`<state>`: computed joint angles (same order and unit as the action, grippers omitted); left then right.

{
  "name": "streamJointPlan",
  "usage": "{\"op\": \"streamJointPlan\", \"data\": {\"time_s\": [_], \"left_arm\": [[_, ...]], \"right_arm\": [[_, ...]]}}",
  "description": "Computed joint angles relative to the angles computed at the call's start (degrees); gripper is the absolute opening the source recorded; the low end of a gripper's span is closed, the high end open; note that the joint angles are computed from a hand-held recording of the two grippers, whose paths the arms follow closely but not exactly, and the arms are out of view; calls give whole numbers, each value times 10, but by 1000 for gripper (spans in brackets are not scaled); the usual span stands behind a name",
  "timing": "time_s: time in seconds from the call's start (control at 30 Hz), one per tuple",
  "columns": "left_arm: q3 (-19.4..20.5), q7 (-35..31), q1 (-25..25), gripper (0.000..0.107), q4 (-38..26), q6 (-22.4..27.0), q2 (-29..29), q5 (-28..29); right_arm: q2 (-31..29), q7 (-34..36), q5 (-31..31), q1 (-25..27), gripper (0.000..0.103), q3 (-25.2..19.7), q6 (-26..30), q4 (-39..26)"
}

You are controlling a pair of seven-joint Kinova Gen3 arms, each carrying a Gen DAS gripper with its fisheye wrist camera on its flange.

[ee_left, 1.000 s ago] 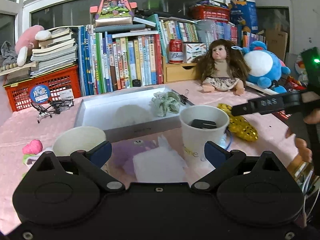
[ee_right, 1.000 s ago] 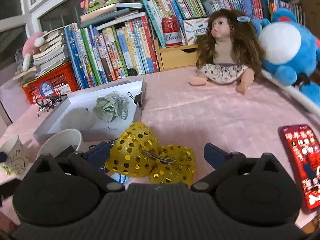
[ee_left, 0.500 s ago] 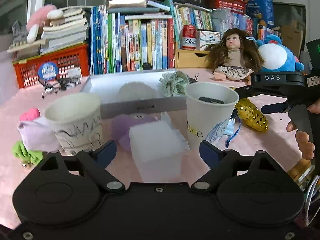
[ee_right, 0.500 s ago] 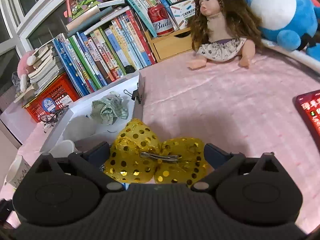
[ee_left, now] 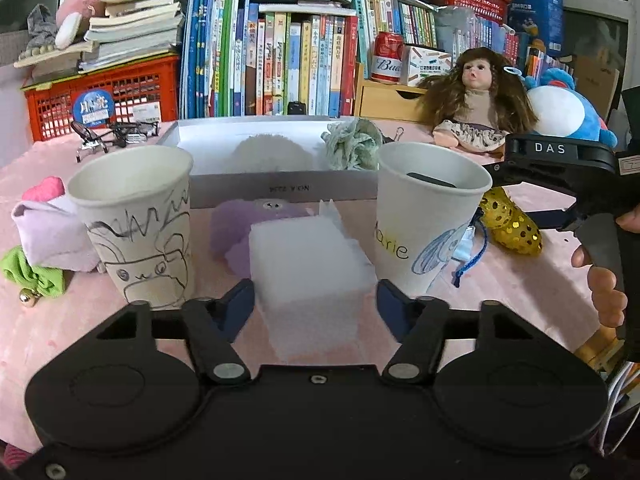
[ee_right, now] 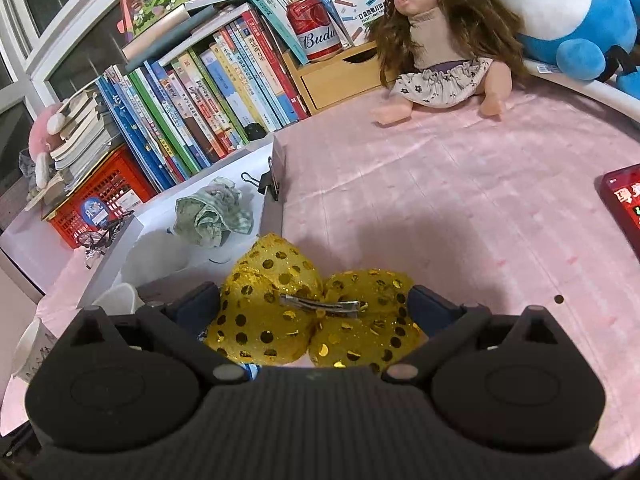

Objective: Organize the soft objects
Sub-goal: 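Grasp the yellow sequin bow with the right tool while the left tool grasps the white foam block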

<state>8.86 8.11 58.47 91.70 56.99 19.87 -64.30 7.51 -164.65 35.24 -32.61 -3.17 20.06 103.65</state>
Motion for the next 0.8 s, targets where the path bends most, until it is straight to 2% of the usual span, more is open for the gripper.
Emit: {"op": "streamJointPlan", "data": {"time_s": [0.13, 0.37, 0.5, 0.6, 0.63, 0.67, 0.8], "left_arm": [[1, -4, -4, 49, 2, -9, -2, 4], [3, -8, -3, 47, 6, -12, -7, -2], [7, -21, -1, 47, 7, -11, -12, -9], [10, -32, -2, 47, 6, -12, -18, -10], [12, -37, -4, 47, 7, -15, -22, -8], [15, -43, -7, 47, 8, -20, -26, -5], [22, -60, -12, 47, 13, -27, -41, -5]], "right_arm": [[-1, 15, -12, 5, 103, -4, 0, -1], [-6, 52, -46, 16, 93, -11, -3, -1], [-9, 71, -51, 15, 85, -15, 10, -6], [-16, 70, -52, 17, 72, -17, 9, -5], [-19, 79, -63, 20, 64, -17, 3, -3], [-20, 81, -70, 30, 63, -27, 4, -5], [-21, 43, -22, 7, 55, -23, 40, -19]]}}
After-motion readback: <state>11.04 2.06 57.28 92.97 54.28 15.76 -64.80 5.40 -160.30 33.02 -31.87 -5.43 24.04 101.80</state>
